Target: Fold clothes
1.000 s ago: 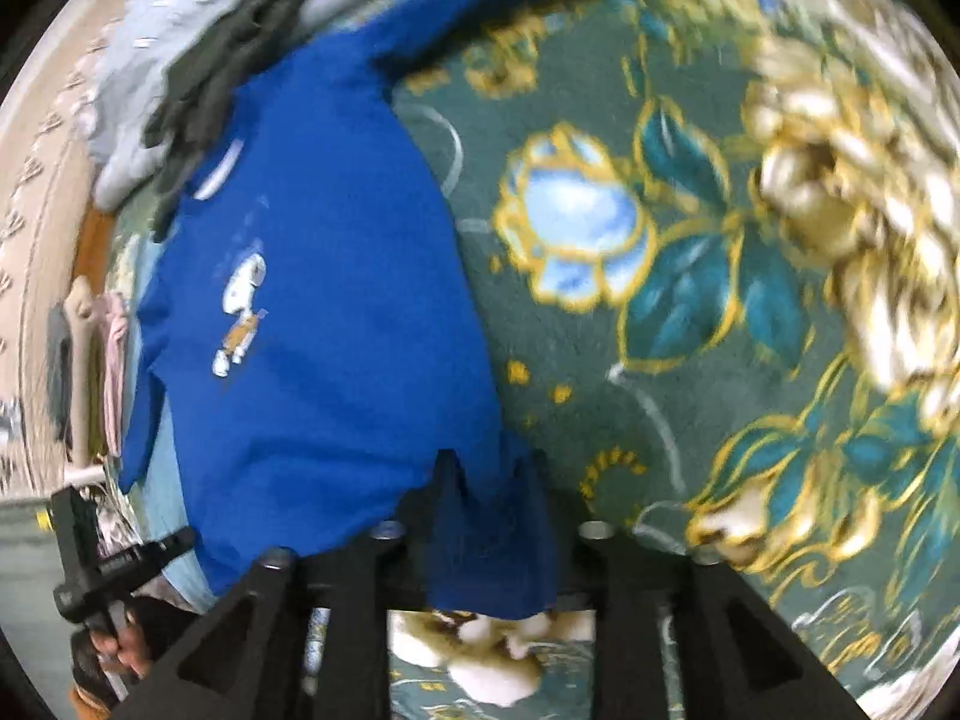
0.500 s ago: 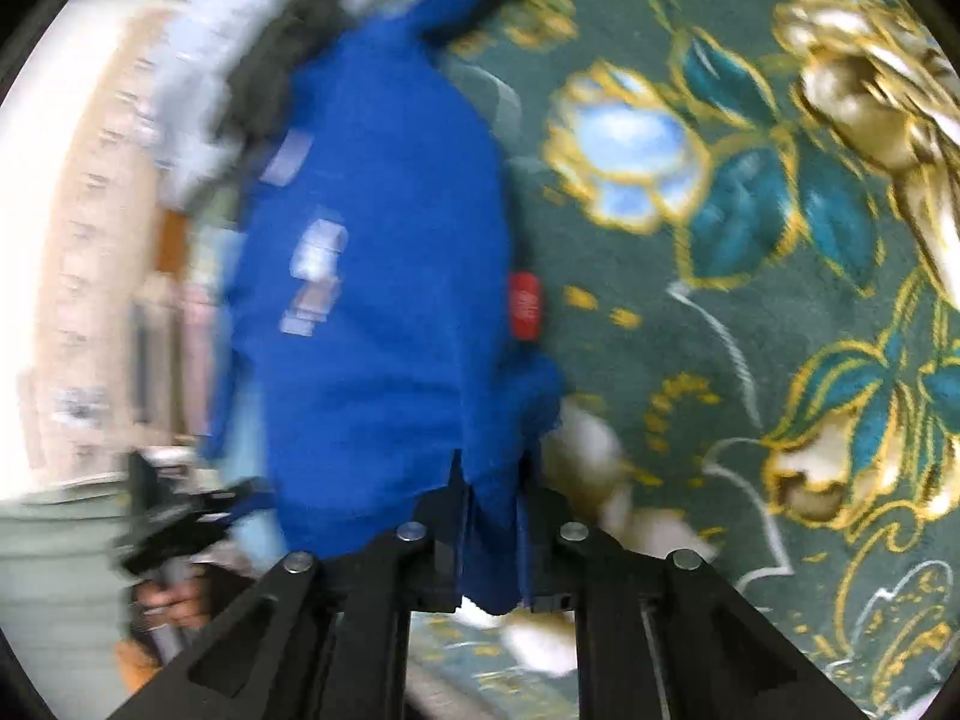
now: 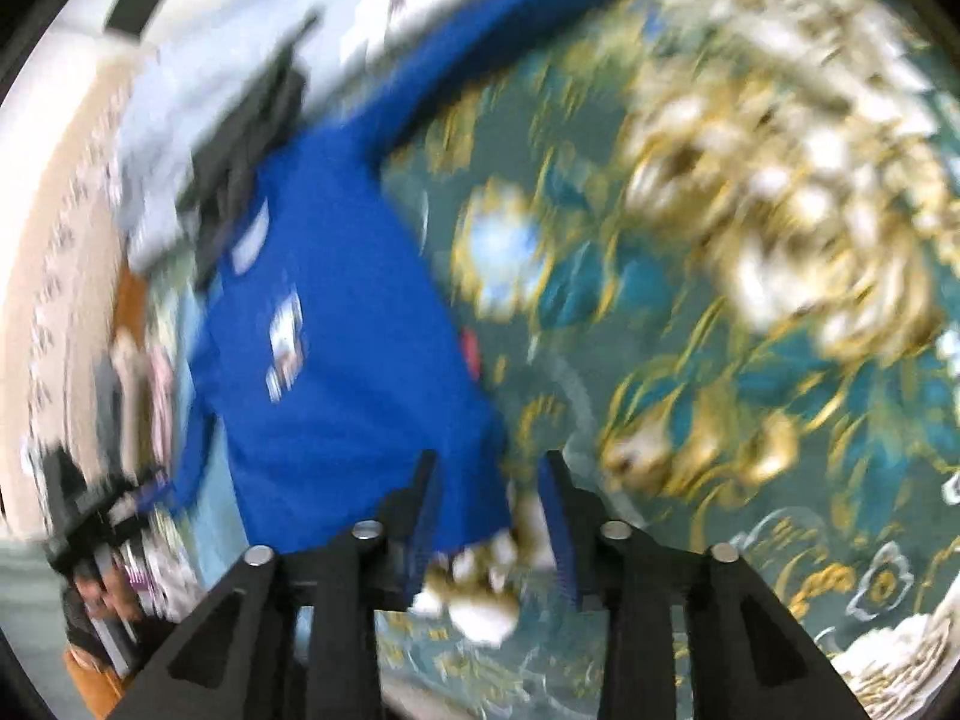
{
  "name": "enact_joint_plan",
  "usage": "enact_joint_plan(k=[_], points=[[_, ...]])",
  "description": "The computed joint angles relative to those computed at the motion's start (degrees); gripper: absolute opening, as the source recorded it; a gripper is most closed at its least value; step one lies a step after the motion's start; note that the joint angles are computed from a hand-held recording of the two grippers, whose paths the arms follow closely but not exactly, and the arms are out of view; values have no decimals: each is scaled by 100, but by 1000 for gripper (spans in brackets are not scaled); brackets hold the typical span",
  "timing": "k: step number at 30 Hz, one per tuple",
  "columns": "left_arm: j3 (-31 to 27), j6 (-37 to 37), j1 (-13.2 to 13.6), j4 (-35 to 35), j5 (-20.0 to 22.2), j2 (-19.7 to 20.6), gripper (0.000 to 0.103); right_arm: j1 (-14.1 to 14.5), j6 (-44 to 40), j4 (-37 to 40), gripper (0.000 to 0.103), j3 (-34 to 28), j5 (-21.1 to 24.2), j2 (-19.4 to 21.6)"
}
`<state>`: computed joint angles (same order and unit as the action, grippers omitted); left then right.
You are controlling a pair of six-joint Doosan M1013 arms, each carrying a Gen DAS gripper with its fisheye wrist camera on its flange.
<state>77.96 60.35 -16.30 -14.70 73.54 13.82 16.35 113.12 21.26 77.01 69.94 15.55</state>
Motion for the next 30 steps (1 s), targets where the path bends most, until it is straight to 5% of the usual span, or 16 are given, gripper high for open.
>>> enact_joint_plan(k=[5,9,17,26,30], points=[[406,-109,-52,197,-350,-439,46,-60,1013,-423,43,-355,-1119,217],[415,-553,23,-216,-722,-403,46,-102,1491,-157,43,-684,-1347,517],[584,-374,-199,331,-1660,-348,46,-421,1922,-450,46,-1561,-1331,1099],[751,-761,-101,396,-2172,-279,46,-725,2280,-668,46,-2945,-951,2048],[717,-944,-112,508,-2056,-208,46,-781,2159,-529,46,-3380,-700,2401]])
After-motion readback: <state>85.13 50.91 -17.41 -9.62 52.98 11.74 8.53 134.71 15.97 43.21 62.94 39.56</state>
